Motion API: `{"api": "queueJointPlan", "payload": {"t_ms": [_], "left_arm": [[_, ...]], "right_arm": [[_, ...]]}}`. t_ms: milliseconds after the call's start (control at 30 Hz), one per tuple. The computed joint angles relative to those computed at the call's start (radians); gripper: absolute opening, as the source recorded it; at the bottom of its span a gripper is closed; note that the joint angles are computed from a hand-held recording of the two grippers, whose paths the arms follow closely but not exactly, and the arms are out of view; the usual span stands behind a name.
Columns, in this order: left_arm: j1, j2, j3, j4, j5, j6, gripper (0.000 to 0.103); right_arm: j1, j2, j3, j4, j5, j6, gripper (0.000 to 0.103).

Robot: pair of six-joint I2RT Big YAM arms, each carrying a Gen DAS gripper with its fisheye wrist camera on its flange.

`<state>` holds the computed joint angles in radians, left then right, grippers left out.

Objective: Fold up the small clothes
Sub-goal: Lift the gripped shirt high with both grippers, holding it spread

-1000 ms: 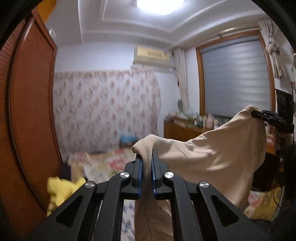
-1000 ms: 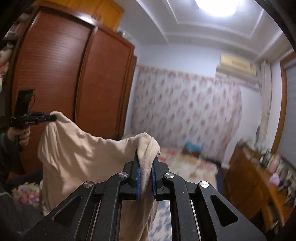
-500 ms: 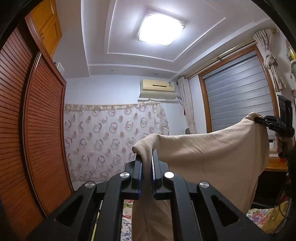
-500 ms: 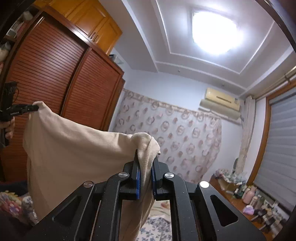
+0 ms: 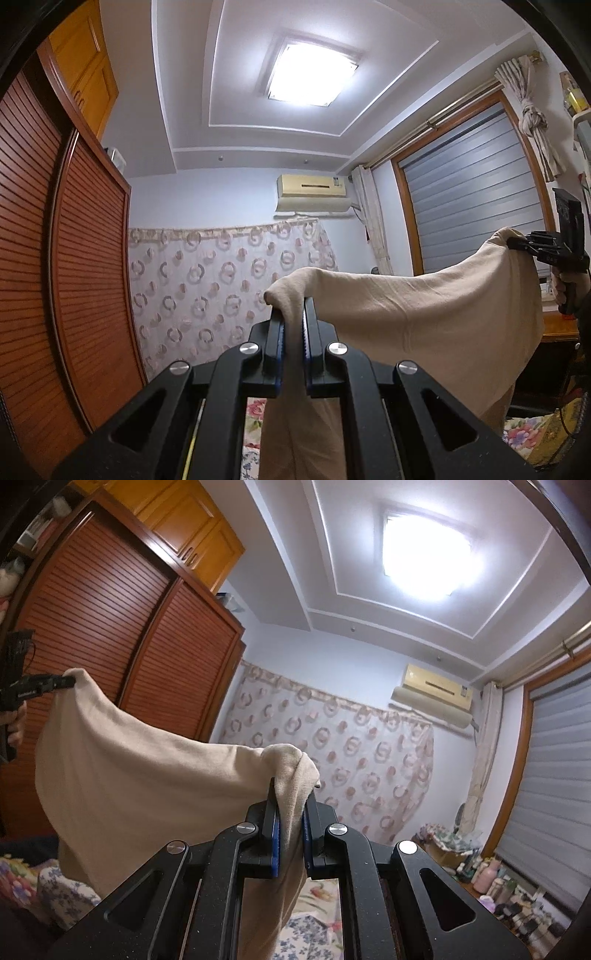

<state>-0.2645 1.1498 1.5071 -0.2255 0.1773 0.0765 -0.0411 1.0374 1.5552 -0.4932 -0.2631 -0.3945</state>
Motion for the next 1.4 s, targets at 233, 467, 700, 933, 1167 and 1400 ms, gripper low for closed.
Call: {"api": "queueJointPlan", "payload": {"t_ms": [233, 467, 700, 933, 1167, 1400], "left_arm": [[-0.018, 0.004, 0.019, -0.011, -0.018, 0.023, 0.006], [-0.033, 0.116, 0.043, -0.033, -0.052, 0.043, 0.006], [-0.020, 0.387, 0.145, -0.040, -0.084, 0.021, 0.006], [-0.016, 0.680, 0.379, -0.153, -0.090, -0.034, 0.006], [-0.032, 0.946, 0.731, -0.382, -0.113, -0.043, 0.006], [-0.034, 1.226, 1.165, -0.662, -0.093, -0.051, 0.006]], "right_arm": [[-0.014, -0.022, 0.004, 0.000, 0.001, -0.011, 0.006], [-0.040, 0.067, 0.020, -0.025, 0.008, -0.028, 0.006], [-0.089, 0.295, 0.015, 0.033, -0.057, -0.031, 0.007], [-0.087, 0.586, 0.156, 0.008, -0.008, -0.026, 0.007], [-0.069, 0.855, 0.421, -0.125, 0.057, -0.027, 0.007], [-0.074, 1.140, 0.781, -0.367, 0.091, -0.021, 0.007]]}}
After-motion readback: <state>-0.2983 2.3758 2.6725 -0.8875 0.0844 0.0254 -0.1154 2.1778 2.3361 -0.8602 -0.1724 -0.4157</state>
